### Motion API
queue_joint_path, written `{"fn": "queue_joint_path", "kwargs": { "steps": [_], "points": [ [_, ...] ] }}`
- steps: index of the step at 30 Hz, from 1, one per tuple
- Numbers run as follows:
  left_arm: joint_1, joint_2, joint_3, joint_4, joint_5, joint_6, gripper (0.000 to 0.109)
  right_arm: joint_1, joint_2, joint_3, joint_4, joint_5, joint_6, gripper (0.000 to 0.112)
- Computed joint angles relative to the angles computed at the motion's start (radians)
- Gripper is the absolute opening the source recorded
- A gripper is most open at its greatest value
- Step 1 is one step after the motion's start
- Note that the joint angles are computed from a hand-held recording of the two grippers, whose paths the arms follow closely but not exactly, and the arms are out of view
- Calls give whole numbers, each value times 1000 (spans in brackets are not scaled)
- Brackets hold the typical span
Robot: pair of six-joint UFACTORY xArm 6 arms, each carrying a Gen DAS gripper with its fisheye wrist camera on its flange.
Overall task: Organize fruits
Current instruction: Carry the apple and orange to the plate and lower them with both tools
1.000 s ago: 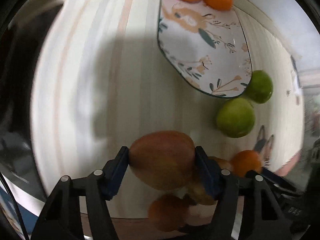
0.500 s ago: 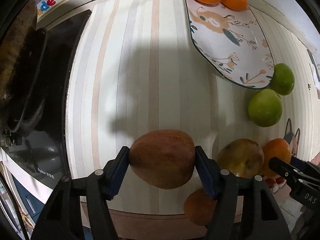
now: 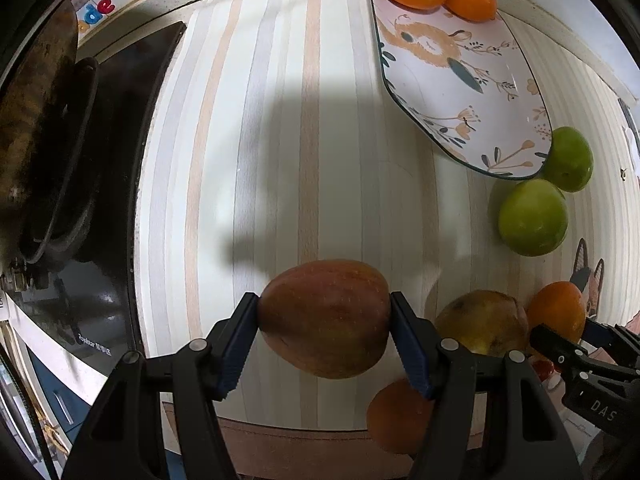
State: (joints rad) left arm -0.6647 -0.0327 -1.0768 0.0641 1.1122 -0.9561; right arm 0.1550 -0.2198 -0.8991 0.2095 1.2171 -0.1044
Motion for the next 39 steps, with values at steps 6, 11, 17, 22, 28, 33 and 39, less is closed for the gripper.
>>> {"fn": "queue_joint_path", "kwargs": {
  "steps": [6,11,17,22,28,33,39],
  "points": [
    [5,-5,-15,2,4,19,62,-31,-34,6,7,-21,-25,68],
    [19,-6,-76,-4,7,46,62,-55,-39,-43,53,-19,-48,67],
    [84,80,-270,-25,-20,107,62,-63,69,-207,143,-36,-83,67],
    [169,285,-536,-56,13,209,62,-24,282,-409,162,-110,-122,67],
    [237,484,-738,-97,92,270,62,24,556,-701,115,-87,-162,67],
    [260,532,-768,-127,108,268,62,44,710,-884,77,-50,-208,67],
    [267,530,-736,-138,98,255,63,49,791,-970,62,-19,-233,68]
  ]
}}
